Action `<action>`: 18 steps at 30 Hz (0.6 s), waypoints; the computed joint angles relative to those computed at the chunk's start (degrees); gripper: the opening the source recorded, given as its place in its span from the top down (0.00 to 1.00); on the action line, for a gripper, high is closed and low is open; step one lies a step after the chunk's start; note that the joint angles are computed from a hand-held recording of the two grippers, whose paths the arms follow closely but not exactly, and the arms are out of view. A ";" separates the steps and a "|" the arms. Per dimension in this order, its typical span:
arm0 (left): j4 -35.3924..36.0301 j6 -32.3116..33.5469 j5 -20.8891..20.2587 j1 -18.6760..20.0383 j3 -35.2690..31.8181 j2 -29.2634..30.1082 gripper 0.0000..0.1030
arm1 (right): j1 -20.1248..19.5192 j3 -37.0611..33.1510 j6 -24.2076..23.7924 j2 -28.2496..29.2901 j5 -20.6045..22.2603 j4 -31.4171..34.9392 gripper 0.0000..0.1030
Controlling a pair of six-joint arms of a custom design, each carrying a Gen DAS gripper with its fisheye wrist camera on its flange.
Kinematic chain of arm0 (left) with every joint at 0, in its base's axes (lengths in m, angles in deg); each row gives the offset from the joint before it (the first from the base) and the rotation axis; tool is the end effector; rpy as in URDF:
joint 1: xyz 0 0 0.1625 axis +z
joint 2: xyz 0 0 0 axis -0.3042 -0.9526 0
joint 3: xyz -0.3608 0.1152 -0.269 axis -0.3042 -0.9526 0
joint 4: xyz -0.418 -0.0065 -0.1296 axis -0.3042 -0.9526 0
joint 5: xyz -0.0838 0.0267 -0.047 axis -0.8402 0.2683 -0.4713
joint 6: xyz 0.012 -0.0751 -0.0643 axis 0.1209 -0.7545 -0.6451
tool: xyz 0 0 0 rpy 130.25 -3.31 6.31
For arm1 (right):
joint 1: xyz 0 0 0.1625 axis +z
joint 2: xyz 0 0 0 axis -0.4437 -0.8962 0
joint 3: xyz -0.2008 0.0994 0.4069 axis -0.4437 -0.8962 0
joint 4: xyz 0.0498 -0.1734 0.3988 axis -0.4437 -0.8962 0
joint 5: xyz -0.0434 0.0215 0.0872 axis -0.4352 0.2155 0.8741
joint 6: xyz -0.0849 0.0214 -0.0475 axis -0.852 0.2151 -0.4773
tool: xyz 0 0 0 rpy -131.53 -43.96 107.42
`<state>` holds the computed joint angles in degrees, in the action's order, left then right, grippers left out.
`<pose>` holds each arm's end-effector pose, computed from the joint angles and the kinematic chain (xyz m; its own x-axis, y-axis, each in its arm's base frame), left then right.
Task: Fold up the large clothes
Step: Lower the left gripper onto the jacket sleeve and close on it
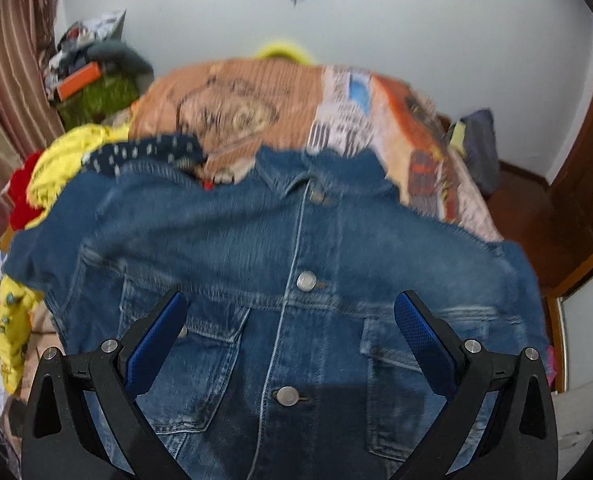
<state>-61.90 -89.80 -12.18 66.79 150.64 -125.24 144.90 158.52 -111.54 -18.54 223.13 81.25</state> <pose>-0.1323 -0.4341 0.2699 -0.9398 0.0087 -0.3418 0.1544 0.9027 -0.4016 0.2178 -0.2896 0.3033 -0.7194 0.1067 0.6863 -0.3257 0.8209 -0.4690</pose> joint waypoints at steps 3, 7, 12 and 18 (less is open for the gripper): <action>-1.95 -0.44 -2.36 3.48 0.17 0.34 0.01 | -1.69 -0.13 -0.67 1.49 -1.16 0.63 0.00; -4.19 0.04 -4.09 7.26 -0.39 2.04 0.09 | -2.86 -0.31 -1.20 2.51 -2.11 1.22 0.00; -6.32 0.69 -2.07 10.25 -1.79 5.34 0.19 | -3.78 -0.62 -0.75 3.24 -2.86 2.09 0.00; -7.73 1.59 5.69 9.15 -2.34 7.47 0.54 | -5.46 -0.76 1.40 3.41 -4.33 3.60 0.00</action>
<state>-69.62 -88.21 -6.49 75.94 148.29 -117.77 139.44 157.77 -110.14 -15.12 218.80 84.85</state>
